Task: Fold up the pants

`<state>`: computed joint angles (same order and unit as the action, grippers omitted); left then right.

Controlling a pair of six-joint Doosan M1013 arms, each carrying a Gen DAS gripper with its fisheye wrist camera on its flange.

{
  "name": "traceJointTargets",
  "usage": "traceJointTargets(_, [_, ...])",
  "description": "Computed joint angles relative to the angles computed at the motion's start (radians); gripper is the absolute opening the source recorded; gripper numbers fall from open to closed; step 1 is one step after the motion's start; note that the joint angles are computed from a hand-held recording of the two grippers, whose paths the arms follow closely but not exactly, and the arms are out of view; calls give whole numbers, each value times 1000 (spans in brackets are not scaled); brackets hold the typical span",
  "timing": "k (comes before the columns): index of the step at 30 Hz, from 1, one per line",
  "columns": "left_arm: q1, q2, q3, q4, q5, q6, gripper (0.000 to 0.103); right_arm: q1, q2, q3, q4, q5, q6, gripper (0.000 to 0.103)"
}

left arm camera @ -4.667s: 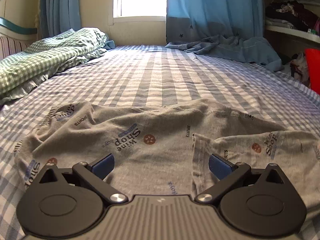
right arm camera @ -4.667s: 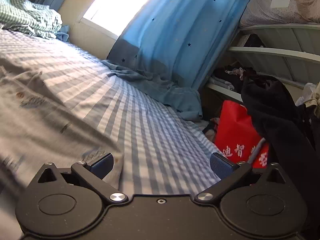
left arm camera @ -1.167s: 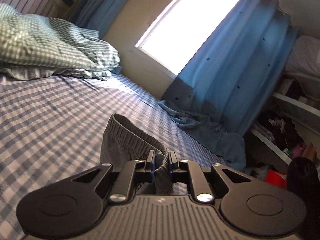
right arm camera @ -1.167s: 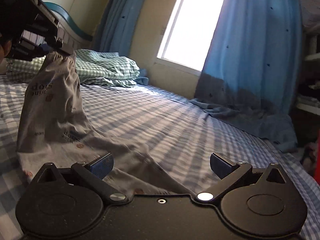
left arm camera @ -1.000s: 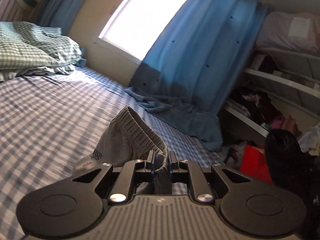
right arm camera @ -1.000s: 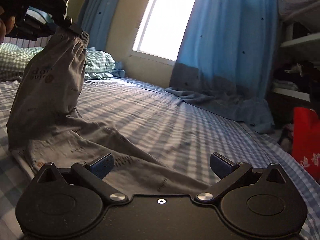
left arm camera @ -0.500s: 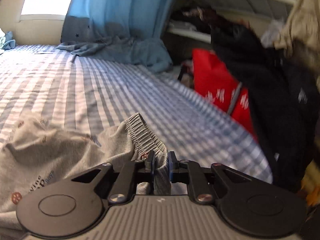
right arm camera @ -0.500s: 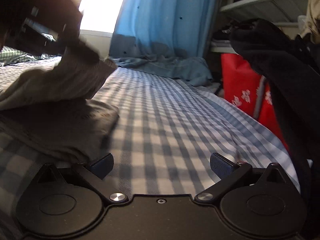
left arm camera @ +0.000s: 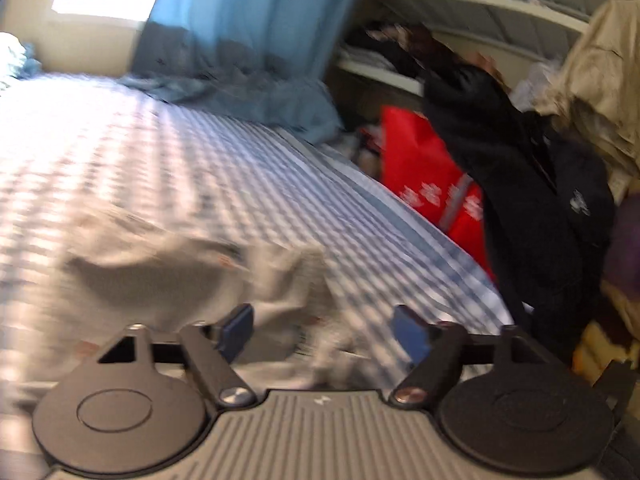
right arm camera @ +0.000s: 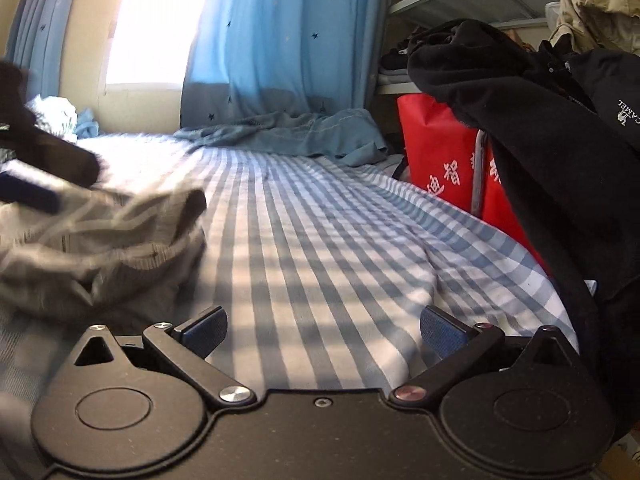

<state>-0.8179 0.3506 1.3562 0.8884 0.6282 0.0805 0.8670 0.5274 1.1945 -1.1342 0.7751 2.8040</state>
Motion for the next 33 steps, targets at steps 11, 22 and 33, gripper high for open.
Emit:
traceJointTargets(11, [43, -75, 123, -13, 363, -213, 100, 15, 173, -339, 323, 29, -305, 102])
traceJointTargets(22, [-10, -112, 223, 25, 351, -177, 98, 45, 119, -208, 280, 106, -160, 102])
traceJointTargets(33, [-12, -157, 239, 24, 278, -213, 103, 76, 73, -130, 18, 100, 45, 102])
